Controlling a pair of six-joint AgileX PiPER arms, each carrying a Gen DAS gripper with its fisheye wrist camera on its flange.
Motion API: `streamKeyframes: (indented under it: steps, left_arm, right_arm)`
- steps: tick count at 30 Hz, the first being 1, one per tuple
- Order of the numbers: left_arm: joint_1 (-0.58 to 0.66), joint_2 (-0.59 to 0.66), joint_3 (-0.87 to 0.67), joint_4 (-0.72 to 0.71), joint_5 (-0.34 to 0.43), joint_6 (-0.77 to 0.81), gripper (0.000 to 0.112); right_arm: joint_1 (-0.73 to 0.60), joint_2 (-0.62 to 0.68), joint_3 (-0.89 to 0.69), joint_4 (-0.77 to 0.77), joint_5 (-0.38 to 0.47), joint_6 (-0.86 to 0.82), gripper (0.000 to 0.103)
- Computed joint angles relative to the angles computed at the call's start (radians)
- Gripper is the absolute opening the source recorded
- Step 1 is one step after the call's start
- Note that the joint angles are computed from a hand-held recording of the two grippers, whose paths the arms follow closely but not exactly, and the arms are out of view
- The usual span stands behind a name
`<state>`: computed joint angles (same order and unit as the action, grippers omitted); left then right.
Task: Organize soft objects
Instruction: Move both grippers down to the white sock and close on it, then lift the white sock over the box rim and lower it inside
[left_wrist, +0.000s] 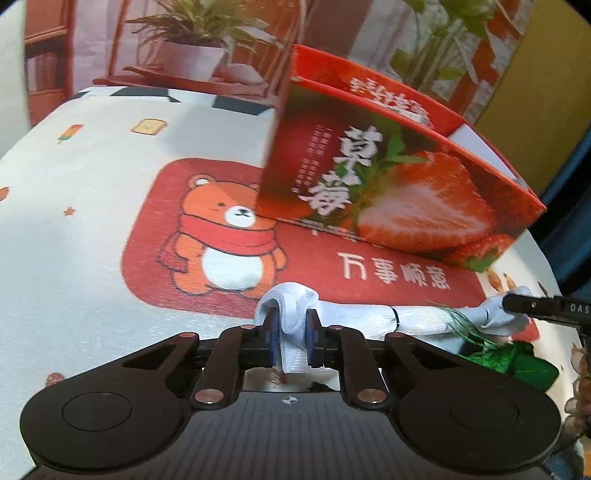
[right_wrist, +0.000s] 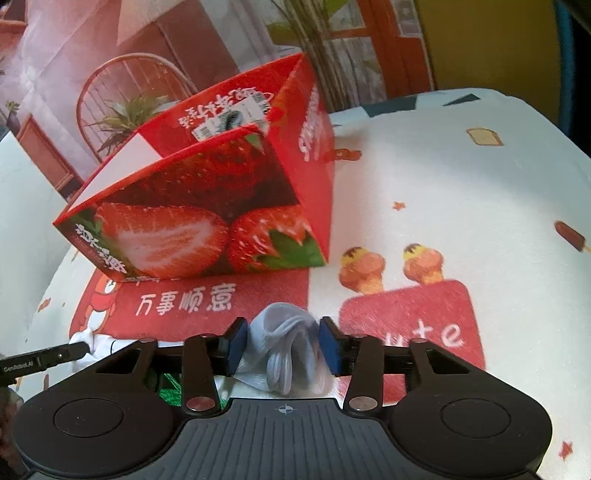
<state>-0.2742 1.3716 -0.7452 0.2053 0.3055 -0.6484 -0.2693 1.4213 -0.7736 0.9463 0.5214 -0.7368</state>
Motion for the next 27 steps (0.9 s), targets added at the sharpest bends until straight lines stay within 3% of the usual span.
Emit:
streamKeyframes:
  steps: [6,11,14,17,24,27]
  left_arm:
    - [0.013,-0.009,0.011,0.156,0.013,-0.187,0.015]
    - [0.017,-0.002,0.009,0.165,0.010,-0.193,0.015]
    - [0.025,-0.010,0.015,0.129,-0.002,-0.167,0.013]
    - [0.030,-0.041,0.030,0.113,-0.031,-0.165,0.009]
    - [-0.030,-0.161,-0.017,0.446,-0.029,-0.454,0.007]
    - [-0.047,-0.181,-0.079,0.502,-0.011,-0.481,0.007]
  right_arm:
    - [0.056,0.039,-0.023,0.009,-0.023,-0.001,0.026]
    - [0.089,0.057,-0.032,0.004,-0.048,0.010,0.025]
    - [0.079,0.049,-0.029,0.031,-0.039,-0.015,0.015]
    - [0.065,0.016,-0.024,0.096,-0.021,-0.084,0.012]
    - [0.077,-0.087,-0.075,0.137,-0.030,-0.140,0.010]
    - [0.056,-0.105,-0.122,0.195,0.004,-0.195,0.010]
